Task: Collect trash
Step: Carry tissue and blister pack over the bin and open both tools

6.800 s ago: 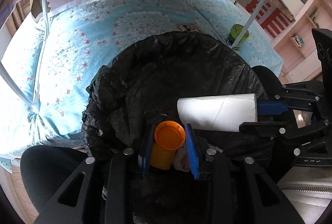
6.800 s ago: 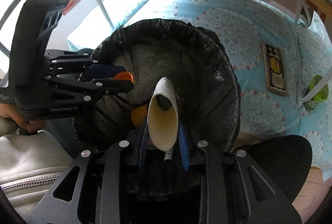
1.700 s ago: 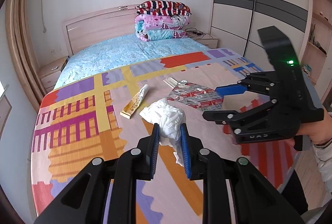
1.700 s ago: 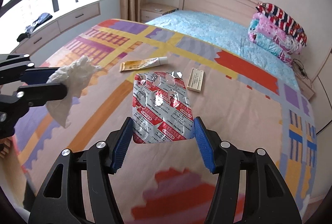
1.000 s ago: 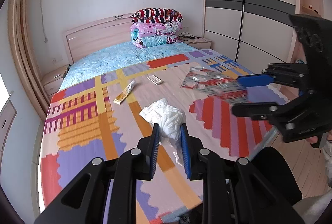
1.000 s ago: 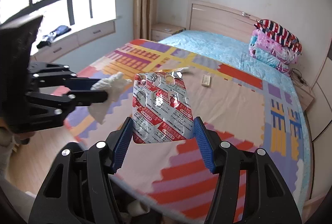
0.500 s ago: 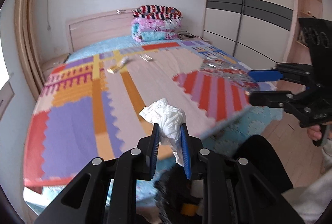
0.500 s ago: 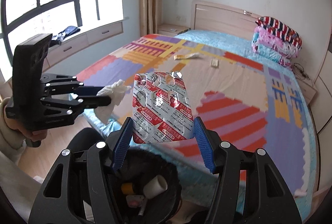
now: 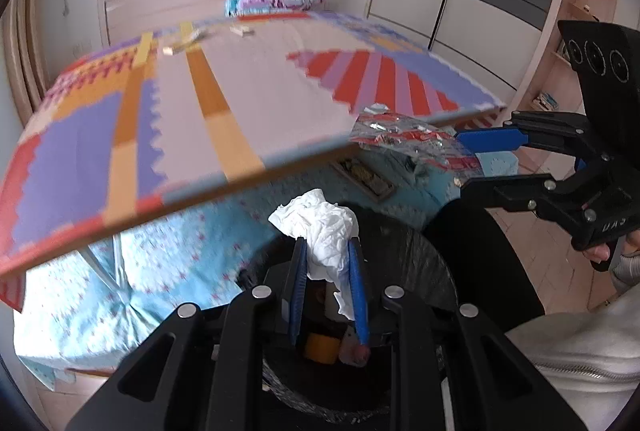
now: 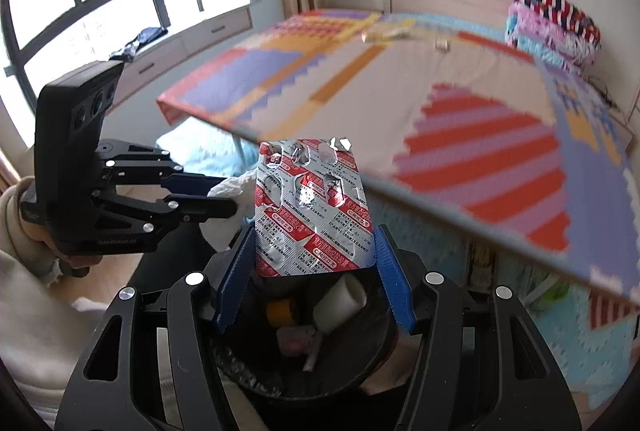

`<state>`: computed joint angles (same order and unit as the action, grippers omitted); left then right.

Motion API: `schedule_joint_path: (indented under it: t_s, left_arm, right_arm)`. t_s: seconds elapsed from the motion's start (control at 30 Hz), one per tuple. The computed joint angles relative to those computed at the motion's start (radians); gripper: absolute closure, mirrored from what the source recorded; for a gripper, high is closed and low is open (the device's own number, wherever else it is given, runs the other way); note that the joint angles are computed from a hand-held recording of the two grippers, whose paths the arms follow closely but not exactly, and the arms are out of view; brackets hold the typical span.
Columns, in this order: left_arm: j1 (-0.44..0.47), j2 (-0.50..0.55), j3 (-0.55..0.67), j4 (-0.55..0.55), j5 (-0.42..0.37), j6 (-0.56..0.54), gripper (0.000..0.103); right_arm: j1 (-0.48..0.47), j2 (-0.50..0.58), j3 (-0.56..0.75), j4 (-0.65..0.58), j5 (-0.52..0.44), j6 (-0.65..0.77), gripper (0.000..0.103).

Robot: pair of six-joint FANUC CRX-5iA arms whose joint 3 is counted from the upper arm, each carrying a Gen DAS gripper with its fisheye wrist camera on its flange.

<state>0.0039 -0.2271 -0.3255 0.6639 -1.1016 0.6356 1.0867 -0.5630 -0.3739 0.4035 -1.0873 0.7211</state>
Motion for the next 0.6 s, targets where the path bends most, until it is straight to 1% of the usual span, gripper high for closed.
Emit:
schedule_joint_path:
  t_s: [0.1,0.2,0.33,0.5,0.6]
  left_arm:
    - [-0.008,0.013,-0.004,-0.029,-0.016,0.023,0.083]
    - [-0.019,0.031,0.0,-0.07,-0.03,0.053,0.083]
    - [-0.026,0.048,-0.007,-0.094,-0.046,0.08,0.083]
    - [-0.032,0.073,0.0,-0.125,-0.064,0.12,0.083]
    - [-0.037,0.085,0.001,-0.136,-0.071,0.132,0.083]
  right_arm:
    - [-0.013,-0.011,-0.018,-0.068,0.012,-0.009,0.044]
    - [-0.015,-0.008,-0.031,-0.092,0.003,-0.02,0.044]
    - [-0.023,-0.006,-0.052,-0.131,0.002,-0.028,0.044]
    - [-0.076,0.015,-0.054,-0.228,0.017,0.004,0.044]
    - [-0.096,0.03,-0.053,-0.26,0.023,0.019,0.044]
